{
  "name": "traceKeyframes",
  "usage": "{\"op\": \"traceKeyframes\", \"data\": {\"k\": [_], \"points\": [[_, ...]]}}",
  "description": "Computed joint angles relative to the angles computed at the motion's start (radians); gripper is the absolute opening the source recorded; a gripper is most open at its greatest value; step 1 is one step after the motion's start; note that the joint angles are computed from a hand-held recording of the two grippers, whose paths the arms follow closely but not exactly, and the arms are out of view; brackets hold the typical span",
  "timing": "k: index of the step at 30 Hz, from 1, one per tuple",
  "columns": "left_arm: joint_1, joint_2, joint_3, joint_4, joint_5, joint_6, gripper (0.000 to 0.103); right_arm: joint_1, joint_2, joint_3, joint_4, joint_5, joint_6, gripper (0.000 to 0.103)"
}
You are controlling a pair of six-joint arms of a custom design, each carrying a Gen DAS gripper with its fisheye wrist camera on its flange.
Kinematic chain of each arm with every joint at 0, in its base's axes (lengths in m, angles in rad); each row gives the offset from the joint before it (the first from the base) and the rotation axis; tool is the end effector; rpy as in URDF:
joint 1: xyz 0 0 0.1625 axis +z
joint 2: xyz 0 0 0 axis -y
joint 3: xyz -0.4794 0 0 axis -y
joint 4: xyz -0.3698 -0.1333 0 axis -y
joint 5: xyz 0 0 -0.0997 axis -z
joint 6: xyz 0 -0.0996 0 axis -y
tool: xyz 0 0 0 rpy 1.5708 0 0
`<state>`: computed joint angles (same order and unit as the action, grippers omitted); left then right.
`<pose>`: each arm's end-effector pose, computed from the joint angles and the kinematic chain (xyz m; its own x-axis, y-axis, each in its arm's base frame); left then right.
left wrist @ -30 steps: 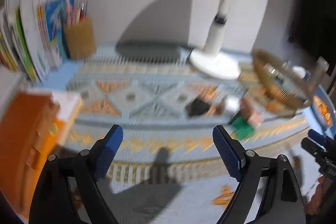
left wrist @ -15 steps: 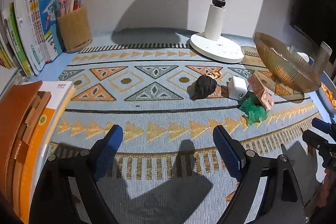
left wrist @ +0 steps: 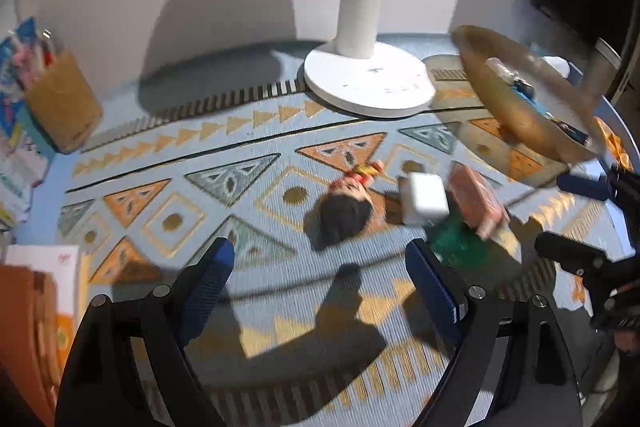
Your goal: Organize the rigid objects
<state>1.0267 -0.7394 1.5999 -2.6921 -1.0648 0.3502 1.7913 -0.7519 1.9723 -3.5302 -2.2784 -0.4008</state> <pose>-0.2143 -0.7050 0.1467 -0.5921 0.6085 -0.5283 0.7487 0.6578 -0.0815 0.1985 -0.5722 0.1538 -0.7079 -0.0411 0.7052 -0.4755 0.7659 -0.4327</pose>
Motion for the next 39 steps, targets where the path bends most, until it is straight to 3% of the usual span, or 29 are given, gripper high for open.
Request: {"op": "traceKeyframes", "data": {"k": [4, 6, 9, 15, 18, 22, 26, 29, 33, 39], "points": [[0.021, 0.035, -0.065, 0.048, -0.055, 0.004, 0.083, -0.025, 0.016, -0.047, 0.061, 0.036, -0.043, 0.062], [0.031, 0.051, -0.094, 0.074, -0.089, 0.007, 0.074, -0.042, 0.022, -0.073, 0.090, 0.057, -0.049, 0.062], [0.047, 0.079, -0.149, 0.155, -0.147, -0.009, 0.059, -0.076, 0.008, -0.100, 0.165, 0.153, -0.027, 0.062], [0.056, 0.084, -0.137, 0.102, -0.179, 0.027, 0.046, -0.116, -0.001, -0.134, 0.233, 0.267, -0.017, 0.062], [0.059, 0.083, -0.131, 0.081, -0.176, 0.025, 0.035, -0.147, -0.017, -0.138, 0.271, 0.354, 0.029, 0.062], [0.063, 0.079, -0.134, 0.095, -0.198, 0.009, 0.031, -0.165, -0.027, -0.138, 0.283, 0.413, 0.075, 0.062], [0.061, 0.065, -0.120, 0.098, -0.200, -0.028, 0.030, -0.168, -0.045, -0.099, 0.258, 0.450, 0.110, 0.045], [0.054, 0.038, -0.081, 0.088, -0.194, -0.040, 0.030, -0.150, -0.066, -0.035, 0.185, 0.427, 0.120, 0.042], [0.041, -0.023, 0.024, 0.031, -0.195, -0.060, 0.030, -0.100, -0.101, 0.100, 0.004, 0.335, 0.106, 0.042], [0.025, -0.108, 0.185, -0.063, -0.200, -0.083, 0.030, -0.004, -0.048, 0.272, -0.289, -0.002, -0.035, 0.042]]}}
